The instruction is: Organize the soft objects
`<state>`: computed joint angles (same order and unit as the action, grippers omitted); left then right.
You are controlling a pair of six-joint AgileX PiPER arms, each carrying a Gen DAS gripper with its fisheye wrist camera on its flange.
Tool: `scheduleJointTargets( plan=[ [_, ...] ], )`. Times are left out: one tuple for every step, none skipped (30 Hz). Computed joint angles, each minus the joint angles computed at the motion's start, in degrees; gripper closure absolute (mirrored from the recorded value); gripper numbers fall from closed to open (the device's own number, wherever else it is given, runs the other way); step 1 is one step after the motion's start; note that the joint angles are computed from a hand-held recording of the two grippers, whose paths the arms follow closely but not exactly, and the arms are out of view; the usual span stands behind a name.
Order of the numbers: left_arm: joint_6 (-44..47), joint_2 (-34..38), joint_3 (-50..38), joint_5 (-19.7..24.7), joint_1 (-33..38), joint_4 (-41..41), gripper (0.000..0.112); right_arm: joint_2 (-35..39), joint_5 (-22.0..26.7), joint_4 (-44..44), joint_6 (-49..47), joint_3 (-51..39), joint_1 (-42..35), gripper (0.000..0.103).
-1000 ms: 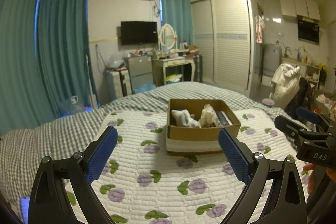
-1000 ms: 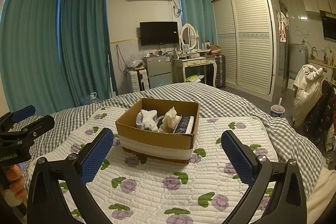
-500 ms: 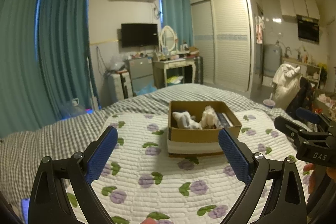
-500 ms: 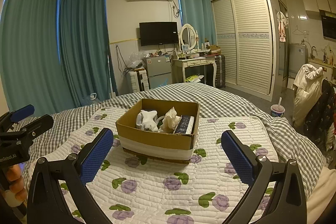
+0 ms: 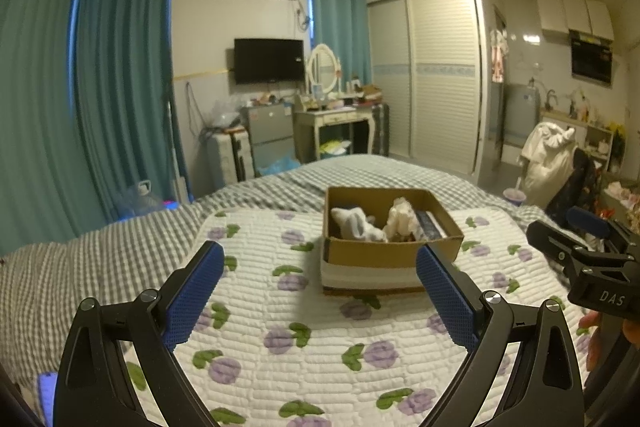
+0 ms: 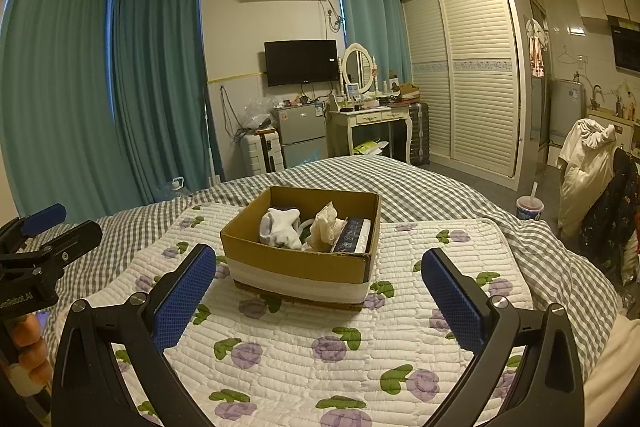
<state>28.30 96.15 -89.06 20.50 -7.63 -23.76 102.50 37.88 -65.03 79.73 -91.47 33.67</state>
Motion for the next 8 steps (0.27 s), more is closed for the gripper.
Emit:
scheduleJointTargets(
  plan=[
    [0.0, -0.1, 0.1, 0.0, 0.0, 0.0, 0.014, 0.0, 0.0, 0.2, -0.2, -0.1, 0.0, 0.0],
    [0.0, -0.1, 0.1, 0.2, 0.1, 0.0, 0.014, 0.0, 0.1, 0.2, -0.2, -0.1, 0.0, 0.0],
    [0.4, -0.1, 0.0, 0.4, 0.2, -0.5, 0.014, 0.1, 0.1, 0.2, -0.2, -0.1, 0.1, 0.0],
    [0.2, 0.1, -0.2, 0.4, 0.1, -0.4, 0.014, 0.1, 0.1, 0.3, -0.3, -0.1, 0.1, 0.0],
    [-0.2, 0.1, -0.4, 0.7, 0.2, -0.2, 0.014, 0.1, 0.1, 0.2, -0.3, -0.1, 0.1, 0.0],
    [-0.1, 0.1, -0.5, 1.1, 0.3, -0.4, 0.014, 0.2, 0.1, 0.1, -0.2, -0.1, 0.1, 0.0],
    [0.3, 0.0, -0.5, 1.3, 0.4, -0.9, 0.014, 0.2, 0.0, 0.3, -0.3, -0.2, 0.1, 0.0],
    [0.7, 0.0, -0.5, 1.4, 0.4, -1.1, 0.014, 0.2, 0.1, 0.3, -0.3, -0.2, 0.1, 0.0]
  ],
)
